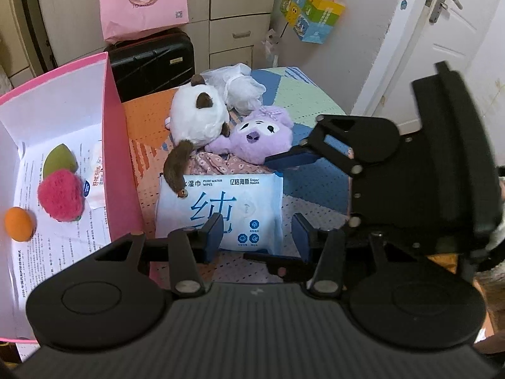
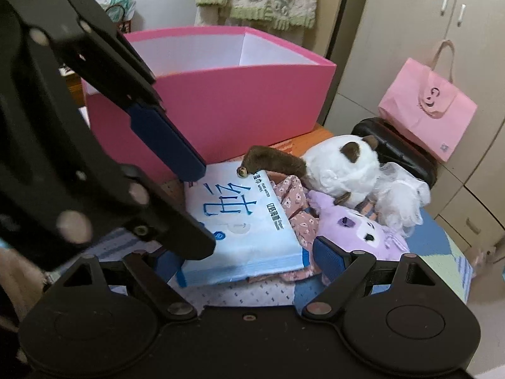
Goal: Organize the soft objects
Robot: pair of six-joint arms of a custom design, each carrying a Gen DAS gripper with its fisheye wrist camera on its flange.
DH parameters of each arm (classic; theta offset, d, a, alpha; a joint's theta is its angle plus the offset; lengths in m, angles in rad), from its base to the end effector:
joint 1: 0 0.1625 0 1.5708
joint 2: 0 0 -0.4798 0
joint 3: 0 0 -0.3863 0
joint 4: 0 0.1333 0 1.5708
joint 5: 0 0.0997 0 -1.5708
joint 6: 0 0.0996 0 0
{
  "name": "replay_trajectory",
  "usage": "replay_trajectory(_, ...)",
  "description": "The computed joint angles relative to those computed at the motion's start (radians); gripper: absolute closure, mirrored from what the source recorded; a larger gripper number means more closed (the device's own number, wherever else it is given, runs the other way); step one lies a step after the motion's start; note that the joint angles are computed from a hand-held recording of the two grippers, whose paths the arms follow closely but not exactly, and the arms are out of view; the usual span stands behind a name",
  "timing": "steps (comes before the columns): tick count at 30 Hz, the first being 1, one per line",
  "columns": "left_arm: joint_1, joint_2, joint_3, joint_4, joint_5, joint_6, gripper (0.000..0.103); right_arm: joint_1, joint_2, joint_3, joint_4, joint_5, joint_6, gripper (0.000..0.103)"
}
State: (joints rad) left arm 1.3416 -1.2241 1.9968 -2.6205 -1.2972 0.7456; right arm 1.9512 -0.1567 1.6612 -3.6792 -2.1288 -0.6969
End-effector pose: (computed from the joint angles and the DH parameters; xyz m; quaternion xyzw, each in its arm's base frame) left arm 0.0284 -0.5835 0.2791 0.4429 0.8757 -0.0977 0.1655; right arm 0.3086 -0.5546 -0.1610 0.4005 -0.8299 0.2409 0.3047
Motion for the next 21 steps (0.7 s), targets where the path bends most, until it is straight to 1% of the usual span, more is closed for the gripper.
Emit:
replay_trajectory(2, 0.000, 0.002, -0.002, 0.002, 0.000, -0.007, 0.056, -0.006, 0.000, 0.001, 0.008, 0.011, -0.018, 0.018)
replay_trajectory(6, 0.002, 0.003, -0.004, 0.007, 0.001, -0.014, 0.056, -0.005, 0.004, 0.027, -0.049, 0.023, -0.047, 0.019)
replay_trajectory(13, 0.002, 0.008, 0.007, 0.008, -0.014, -0.004, 0.056, 0.015, -0.018, 0.124, -0.141, -0.012, -0.054, 0.019)
replay_trajectory(17, 0.006, 0.025, 0.015, -0.015, -0.029, -0.011, 0.051, 0.008, -0.022, 0.165, -0.196, -0.022, -0.072, 0.019)
replay_trajectory(18, 0.007, 0.032, 0.021, -0.035, -0.027, -0.009, 0.050, 0.005, -0.022, 0.172, -0.208, -0.026, -0.073, 0.019)
replay_trajectory(20, 0.008, 0.048, 0.035, -0.085, -0.016, -0.011, 0.044, -0.002, -0.020, 0.183, -0.227, -0.031, -0.065, 0.019)
replay_trajectory(21, 0.008, 0.058, 0.042, -0.113, -0.005, -0.014, 0.043, -0.005, -0.018, 0.183, -0.230, -0.036, -0.057, 0.019)
